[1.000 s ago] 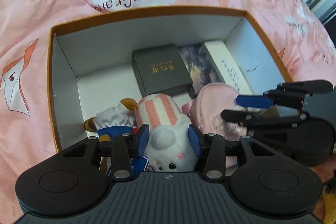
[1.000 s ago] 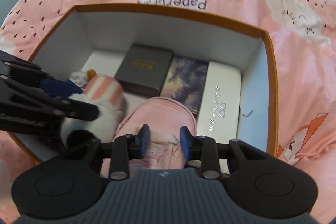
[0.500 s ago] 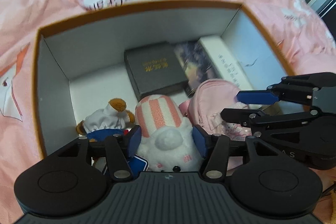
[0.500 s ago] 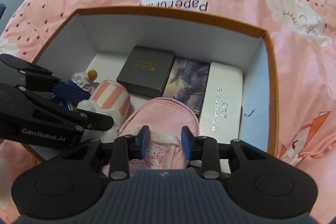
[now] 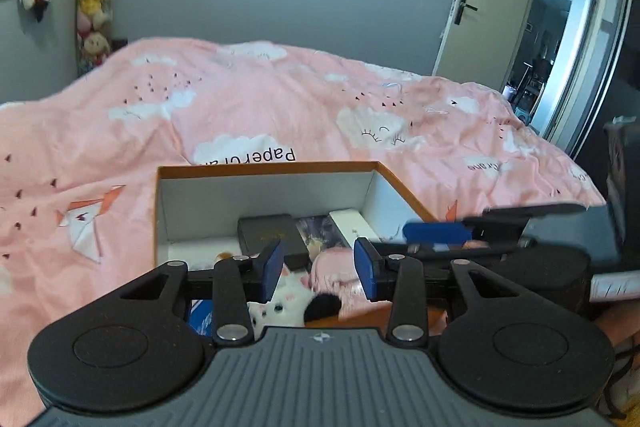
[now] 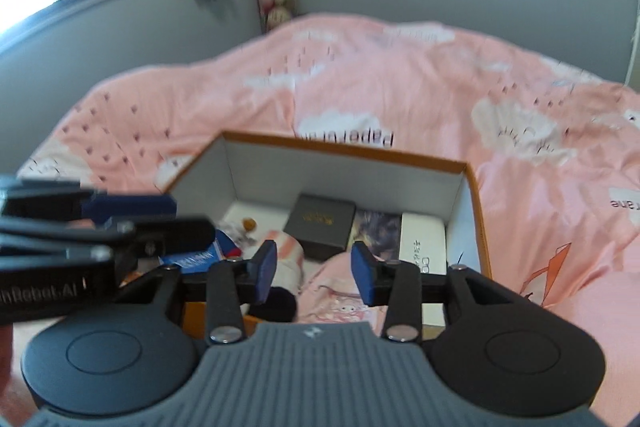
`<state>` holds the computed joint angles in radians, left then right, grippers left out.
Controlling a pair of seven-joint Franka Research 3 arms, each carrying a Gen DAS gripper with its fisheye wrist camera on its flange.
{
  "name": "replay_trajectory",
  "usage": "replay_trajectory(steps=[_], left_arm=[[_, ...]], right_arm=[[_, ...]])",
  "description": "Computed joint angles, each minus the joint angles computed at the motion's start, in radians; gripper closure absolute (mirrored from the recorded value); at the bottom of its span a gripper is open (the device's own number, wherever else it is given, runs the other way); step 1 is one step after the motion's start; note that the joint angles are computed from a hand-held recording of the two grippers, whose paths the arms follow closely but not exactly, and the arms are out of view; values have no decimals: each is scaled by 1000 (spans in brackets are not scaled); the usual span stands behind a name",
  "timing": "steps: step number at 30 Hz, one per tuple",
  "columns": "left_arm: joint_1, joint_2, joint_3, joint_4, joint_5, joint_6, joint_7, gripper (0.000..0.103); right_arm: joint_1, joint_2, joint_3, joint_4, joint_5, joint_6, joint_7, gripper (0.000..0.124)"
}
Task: Organize objects
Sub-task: 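Open both tools and move them back beside the orange box, then grasp the crocheted orange fruit with the left tool while the right tool grasps the yellow tape measure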
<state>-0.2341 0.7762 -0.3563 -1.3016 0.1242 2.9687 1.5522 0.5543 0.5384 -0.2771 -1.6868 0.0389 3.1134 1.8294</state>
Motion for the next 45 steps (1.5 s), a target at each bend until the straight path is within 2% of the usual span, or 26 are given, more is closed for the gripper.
replay_trajectory(steps=[2, 6, 8, 11, 14, 16, 20, 22, 24, 25, 28, 30, 35, 45], left_arm=[[0, -47, 18, -80, 13, 39, -15, 58], [38, -108, -3, -205, 16, 85, -31, 58], [80, -124, -38, -249, 12, 87, -23, 58], [115, -154, -54, -313, -3, 75, -33, 58], [105, -180, -18, -356, 1, 77, -64, 58], [98, -188, 3, -367, 3, 63, -89, 58], [124, -187, -5, -381, -14, 40, -108, 58], [171, -179, -52, -386, -43, 13, -83, 58], [232, -164, -117, -388, -92, -18, -37, 58], [244, -158, -129, -387, -111, -34, -24, 58], [219, -145, -99, -365, -134, -80, -15, 57], [202, -139, -82, -353, -137, -98, -4, 51], [174, -118, -67, -317, -143, -136, 54, 45], [93, -48, 7, -209, -123, -226, 44, 46]], right_arm=[[107, -15, -110, -63, -10, 71, 51, 77], [342, -11, -333, -158, 55, 169, 79, 65], [385, -13, -356, -188, 92, 193, 70, 65], [435, -6, -378, -209, 147, 187, 51, 65], [470, 14, -392, -208, 178, 173, 11, 65], [451, 15, -354, -199, 192, 156, -19, 65], [405, 33, -286, -157, 195, 76, -55, 66], [372, 39, -247, -140, 171, 41, -48, 67], [327, 38, -197, -127, 151, 20, -43, 77], [311, 40, -181, -121, 141, 9, -38, 79], [265, 47, -135, -101, 117, -22, -17, 84], [227, 50, -96, -84, 100, -45, -12, 90], [147, 50, -14, -70, 59, -59, 4, 90], [54, 49, 71, -69, 10, -70, 74, 89]])
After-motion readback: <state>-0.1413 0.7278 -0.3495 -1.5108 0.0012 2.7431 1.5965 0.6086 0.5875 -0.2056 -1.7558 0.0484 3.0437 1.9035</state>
